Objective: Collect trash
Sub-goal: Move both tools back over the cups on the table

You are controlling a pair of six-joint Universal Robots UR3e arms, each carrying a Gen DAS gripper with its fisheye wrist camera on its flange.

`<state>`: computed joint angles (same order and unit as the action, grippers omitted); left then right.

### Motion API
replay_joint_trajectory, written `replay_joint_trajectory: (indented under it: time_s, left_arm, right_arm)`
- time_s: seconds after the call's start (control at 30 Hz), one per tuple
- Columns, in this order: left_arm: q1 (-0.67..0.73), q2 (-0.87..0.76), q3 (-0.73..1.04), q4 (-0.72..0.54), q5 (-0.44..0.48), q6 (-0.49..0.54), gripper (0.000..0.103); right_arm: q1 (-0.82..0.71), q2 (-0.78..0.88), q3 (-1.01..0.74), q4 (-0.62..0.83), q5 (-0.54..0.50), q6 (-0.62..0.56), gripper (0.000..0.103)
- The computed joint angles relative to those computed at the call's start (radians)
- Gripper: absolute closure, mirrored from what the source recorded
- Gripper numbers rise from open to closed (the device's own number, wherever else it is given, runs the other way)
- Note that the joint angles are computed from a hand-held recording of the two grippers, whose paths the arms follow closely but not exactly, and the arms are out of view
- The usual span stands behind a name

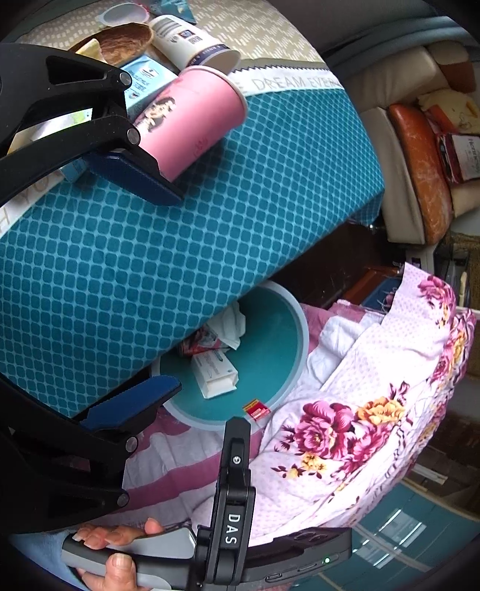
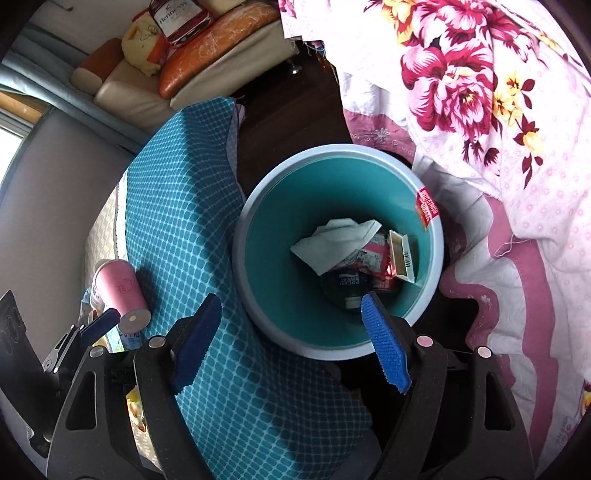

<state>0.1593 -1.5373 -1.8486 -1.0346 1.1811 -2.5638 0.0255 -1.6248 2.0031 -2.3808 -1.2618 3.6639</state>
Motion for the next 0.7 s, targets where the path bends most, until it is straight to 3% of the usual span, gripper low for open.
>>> replay_joint_trajectory:
  time_s: [0.4,0.7]
  left_arm:
    - [0.187,0.114,-0.044,-0.118,-0.07,0.135,0.01]
    - [0.423,0.151,-0.025,-0.253,-0.132,0.307,0.01]
  right_arm:
    - [0.152,0.071,-0.169,0.053,-0.084,0.081,0.023]
    - [0.315,0.282,-0.521,0.218,-0.176,0.079,0.023]
